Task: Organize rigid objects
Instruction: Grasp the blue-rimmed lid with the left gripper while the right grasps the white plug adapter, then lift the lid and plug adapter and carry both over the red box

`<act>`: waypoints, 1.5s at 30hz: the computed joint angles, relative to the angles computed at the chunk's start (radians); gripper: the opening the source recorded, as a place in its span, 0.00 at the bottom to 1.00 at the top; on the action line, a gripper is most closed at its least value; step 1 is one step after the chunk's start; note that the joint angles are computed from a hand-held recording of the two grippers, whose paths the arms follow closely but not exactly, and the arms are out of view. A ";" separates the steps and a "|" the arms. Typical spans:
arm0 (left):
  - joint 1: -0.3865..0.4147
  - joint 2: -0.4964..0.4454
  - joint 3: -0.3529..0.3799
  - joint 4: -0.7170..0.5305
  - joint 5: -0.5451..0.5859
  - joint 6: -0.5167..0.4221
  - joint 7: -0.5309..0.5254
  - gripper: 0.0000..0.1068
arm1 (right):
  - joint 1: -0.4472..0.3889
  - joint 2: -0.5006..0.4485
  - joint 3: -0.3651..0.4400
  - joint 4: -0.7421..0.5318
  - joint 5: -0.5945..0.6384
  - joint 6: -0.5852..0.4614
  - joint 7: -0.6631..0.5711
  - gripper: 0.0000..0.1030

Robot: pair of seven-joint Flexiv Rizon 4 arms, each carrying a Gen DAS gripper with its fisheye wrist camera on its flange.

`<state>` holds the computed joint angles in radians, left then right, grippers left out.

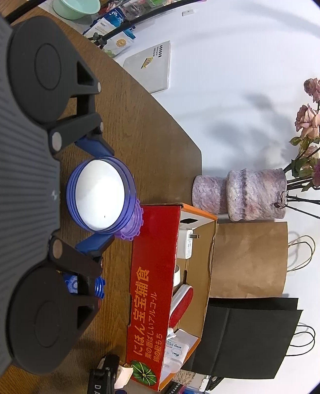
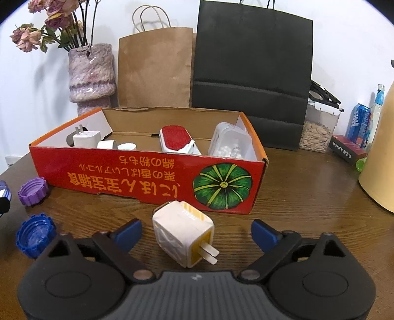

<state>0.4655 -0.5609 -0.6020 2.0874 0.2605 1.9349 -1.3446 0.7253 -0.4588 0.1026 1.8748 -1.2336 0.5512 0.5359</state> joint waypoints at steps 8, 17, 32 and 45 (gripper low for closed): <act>0.003 -0.001 0.000 0.000 0.005 0.006 -0.006 0.63 | -0.019 0.018 -0.003 0.033 -0.061 0.061 0.065 0.46; 0.003 0.000 0.001 -0.001 0.011 0.010 -0.012 0.63 | 0.006 0.021 0.002 0.033 -0.121 -0.023 0.095 0.46; -0.038 0.007 0.021 -0.011 0.034 0.045 -0.058 0.63 | 0.010 0.035 0.013 0.043 -0.245 -0.095 0.170 0.46; -0.092 0.004 0.032 -0.048 0.068 0.073 -0.119 0.63 | 0.012 0.028 0.009 0.031 -0.341 -0.129 0.192 0.46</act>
<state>0.3739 -0.5566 -0.5702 2.0397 0.3282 2.0081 -1.4635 0.7375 -0.4311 0.1114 1.9059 -1.5742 0.4220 0.7278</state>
